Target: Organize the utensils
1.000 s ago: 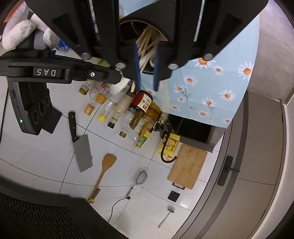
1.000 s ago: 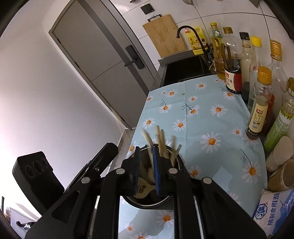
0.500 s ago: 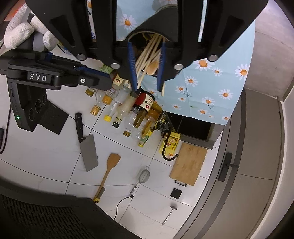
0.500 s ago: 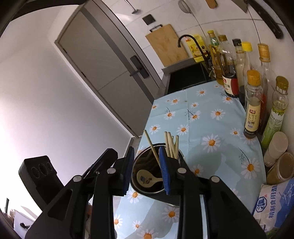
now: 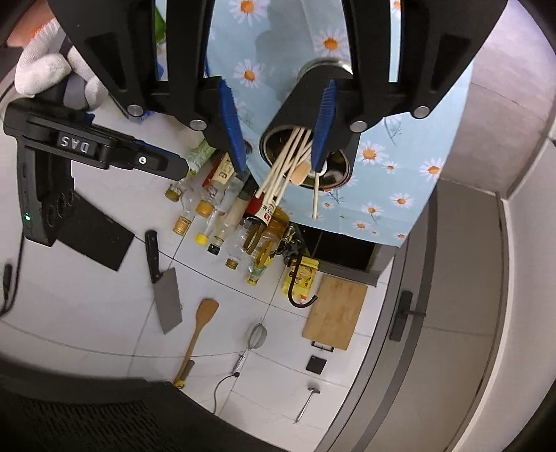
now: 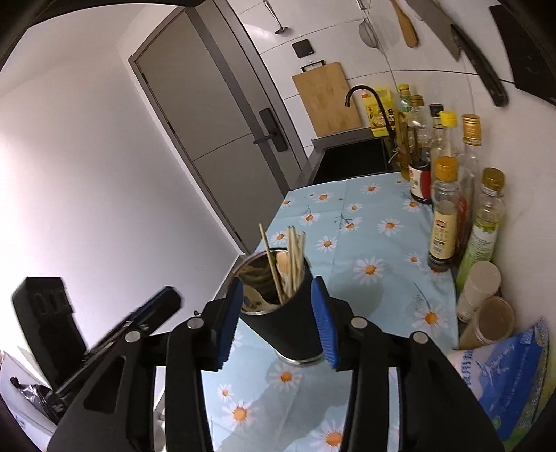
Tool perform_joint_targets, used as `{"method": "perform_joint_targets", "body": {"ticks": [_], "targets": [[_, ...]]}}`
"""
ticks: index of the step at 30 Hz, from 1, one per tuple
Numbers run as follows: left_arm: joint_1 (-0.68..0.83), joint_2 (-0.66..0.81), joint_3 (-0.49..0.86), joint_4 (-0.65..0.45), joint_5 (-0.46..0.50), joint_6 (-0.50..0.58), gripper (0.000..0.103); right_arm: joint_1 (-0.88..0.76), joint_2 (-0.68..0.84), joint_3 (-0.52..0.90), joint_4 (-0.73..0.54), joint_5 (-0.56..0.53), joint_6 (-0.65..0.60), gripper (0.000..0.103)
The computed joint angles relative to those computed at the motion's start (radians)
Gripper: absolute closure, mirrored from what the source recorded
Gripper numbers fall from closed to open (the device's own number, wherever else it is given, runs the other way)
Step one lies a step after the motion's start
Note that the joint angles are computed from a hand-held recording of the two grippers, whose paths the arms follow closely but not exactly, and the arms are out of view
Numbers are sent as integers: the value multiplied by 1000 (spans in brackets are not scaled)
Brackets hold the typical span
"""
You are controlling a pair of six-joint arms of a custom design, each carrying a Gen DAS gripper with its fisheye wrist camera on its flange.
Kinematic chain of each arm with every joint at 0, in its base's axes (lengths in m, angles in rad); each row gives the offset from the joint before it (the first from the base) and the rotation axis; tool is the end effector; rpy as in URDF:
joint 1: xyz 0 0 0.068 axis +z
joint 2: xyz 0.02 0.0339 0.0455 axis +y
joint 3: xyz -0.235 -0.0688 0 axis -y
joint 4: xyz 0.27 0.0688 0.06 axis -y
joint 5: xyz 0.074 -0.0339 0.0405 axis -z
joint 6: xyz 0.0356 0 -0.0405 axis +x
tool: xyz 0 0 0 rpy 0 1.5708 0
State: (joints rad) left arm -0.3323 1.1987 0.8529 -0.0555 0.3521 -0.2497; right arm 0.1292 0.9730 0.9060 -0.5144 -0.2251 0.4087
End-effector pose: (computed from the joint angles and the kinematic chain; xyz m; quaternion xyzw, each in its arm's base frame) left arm 0.2870 -0.1120 0.2554 0.1305 0.8163 -0.2958 0.4787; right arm 0.2489 0.0403 0.2898 0.0690 0.8734 0.2207 0.4285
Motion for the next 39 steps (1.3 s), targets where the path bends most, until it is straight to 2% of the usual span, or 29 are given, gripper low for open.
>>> {"method": "perform_joint_targets", "body": {"ticks": [3, 7, 10, 13, 16, 20, 22, 24, 26, 30, 35, 39], "targets": [[-9, -93, -44, -34, -47, -10, 55, 4, -58, -30, -31, 13, -12, 58], [3, -209, -91, -98, -33, -3, 52, 53, -162, -68, -78, 106, -19, 53], [12, -276, -110, -153, -13, 27, 41, 91, -229, -85, -118, 164, -9, 48], [19, -345, -126, -208, -1, 75, 30, 161, -303, -104, -165, 261, 18, 39], [33, -409, -140, -259, 12, 109, 8, 268, -372, -116, -214, 403, 49, 27], [65, -482, -163, -319, 38, 149, 7, 412, -431, -116, -278, 554, 128, 6], [87, -517, -175, -340, 52, 159, 7, 505, -458, -116, -304, 646, 175, 5], [121, -534, -177, -378, 99, 179, 7, 652, -460, -99, -362, 810, 236, 5], [146, -574, -194, -413, 106, 192, 7, 779, -413, -58, -450, 946, 308, 5], [234, -670, -224, -508, 198, 197, 7, 947, -371, -21, -586, 1081, 482, 5], [325, -753, -241, -599, 236, 233, 7, 1167, -300, 18, -794, 1215, 791, 5], [367, -768, -240, -674, 244, 286, 7, 1310, -240, 33, -930, 1278, 1037, 5]]}}
